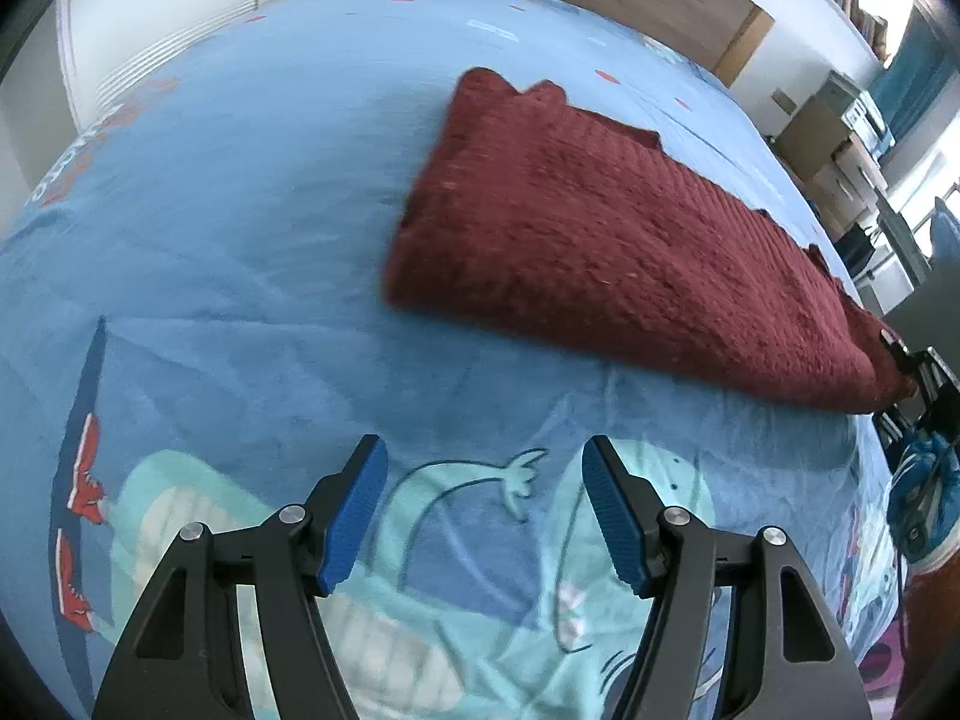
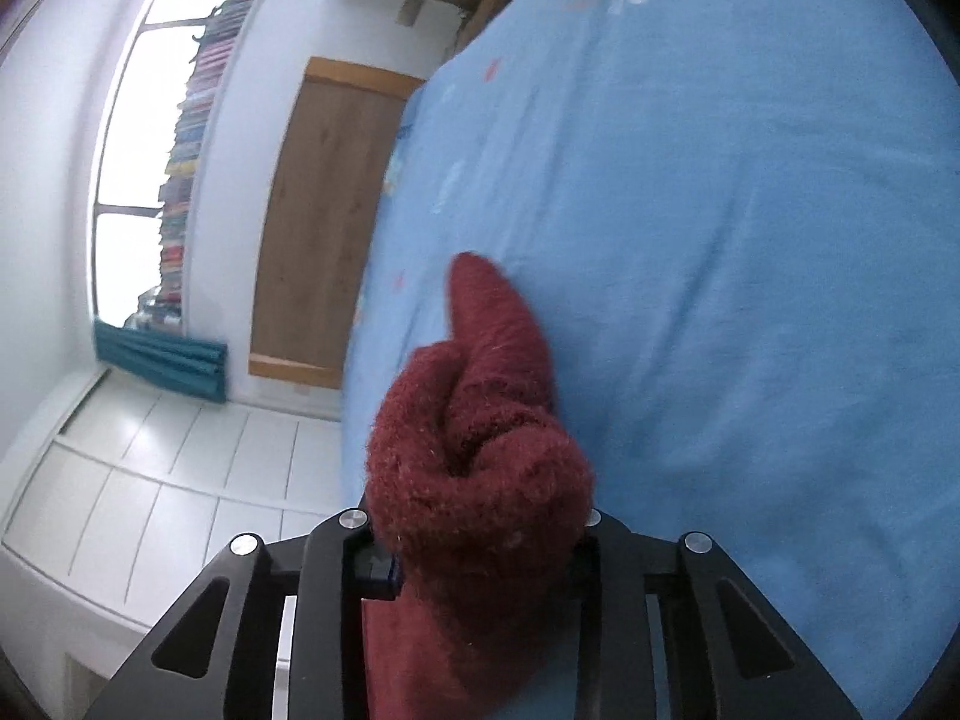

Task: Fold small clothes
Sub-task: 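Lift the side with the right gripper and fold it over the sweater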

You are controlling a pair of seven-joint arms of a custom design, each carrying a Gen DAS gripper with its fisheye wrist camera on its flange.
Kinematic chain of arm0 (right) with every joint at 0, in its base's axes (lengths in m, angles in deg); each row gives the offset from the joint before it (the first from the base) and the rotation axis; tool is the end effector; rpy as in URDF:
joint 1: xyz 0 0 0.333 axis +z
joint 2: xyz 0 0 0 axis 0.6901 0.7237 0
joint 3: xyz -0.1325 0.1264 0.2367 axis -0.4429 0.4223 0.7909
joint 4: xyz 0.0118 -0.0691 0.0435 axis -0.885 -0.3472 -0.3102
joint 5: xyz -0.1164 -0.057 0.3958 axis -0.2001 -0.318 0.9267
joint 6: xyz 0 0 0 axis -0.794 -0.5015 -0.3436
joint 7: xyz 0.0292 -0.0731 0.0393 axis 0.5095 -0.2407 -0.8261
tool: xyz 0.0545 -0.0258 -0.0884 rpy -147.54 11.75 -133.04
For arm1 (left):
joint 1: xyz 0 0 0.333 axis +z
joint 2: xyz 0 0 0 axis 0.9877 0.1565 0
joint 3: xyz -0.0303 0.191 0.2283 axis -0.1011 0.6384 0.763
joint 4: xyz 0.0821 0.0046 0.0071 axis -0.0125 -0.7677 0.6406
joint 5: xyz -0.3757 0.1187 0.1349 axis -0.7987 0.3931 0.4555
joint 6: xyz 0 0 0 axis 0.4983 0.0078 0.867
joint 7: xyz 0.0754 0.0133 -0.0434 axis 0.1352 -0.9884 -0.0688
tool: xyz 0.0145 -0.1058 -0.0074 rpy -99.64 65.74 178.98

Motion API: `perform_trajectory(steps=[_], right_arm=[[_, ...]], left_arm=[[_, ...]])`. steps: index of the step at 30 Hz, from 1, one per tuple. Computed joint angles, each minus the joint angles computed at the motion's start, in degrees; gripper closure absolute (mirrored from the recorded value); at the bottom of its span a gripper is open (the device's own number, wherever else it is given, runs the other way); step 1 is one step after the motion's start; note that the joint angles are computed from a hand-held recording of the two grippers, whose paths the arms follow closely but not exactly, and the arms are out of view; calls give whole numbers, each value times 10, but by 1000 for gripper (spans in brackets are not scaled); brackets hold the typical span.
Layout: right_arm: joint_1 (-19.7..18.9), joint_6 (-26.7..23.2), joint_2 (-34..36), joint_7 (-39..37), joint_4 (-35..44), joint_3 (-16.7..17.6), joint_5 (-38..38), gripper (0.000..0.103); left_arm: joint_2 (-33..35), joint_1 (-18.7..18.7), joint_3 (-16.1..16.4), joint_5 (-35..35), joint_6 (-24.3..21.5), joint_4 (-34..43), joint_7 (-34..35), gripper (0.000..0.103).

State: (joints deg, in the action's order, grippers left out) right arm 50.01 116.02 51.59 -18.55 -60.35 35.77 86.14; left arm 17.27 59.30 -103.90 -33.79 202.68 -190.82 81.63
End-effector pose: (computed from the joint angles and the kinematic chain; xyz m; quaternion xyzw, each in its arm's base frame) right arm 0.6520 0.0996 0.3935 -0.3831 0.7454 0.1293 0.5300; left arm 0.3459 -0.3311 0.4274 -0.8426 0.4592 -0.2485 0.1317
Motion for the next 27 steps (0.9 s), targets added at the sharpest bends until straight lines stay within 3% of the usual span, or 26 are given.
perform_trajectory(steps=[8, 15, 21, 27], right_arm=[[17, -18, 29, 136, 80, 19, -119, 75], [54, -51, 124, 243, 241, 56, -250, 75], [98, -77, 194, 241, 336, 102, -357, 75], [178, -136, 225, 256, 372, 81, -551, 75]], left_arm=[[-89, -15, 2, -28, -2, -67, -24, 41], [-175, -28, 3, -49, -21, -118, -39, 41], [-240, -38, 5, -65, -39, -157, -49, 41], [-253, -43, 10, -76, -47, -164, -46, 41]])
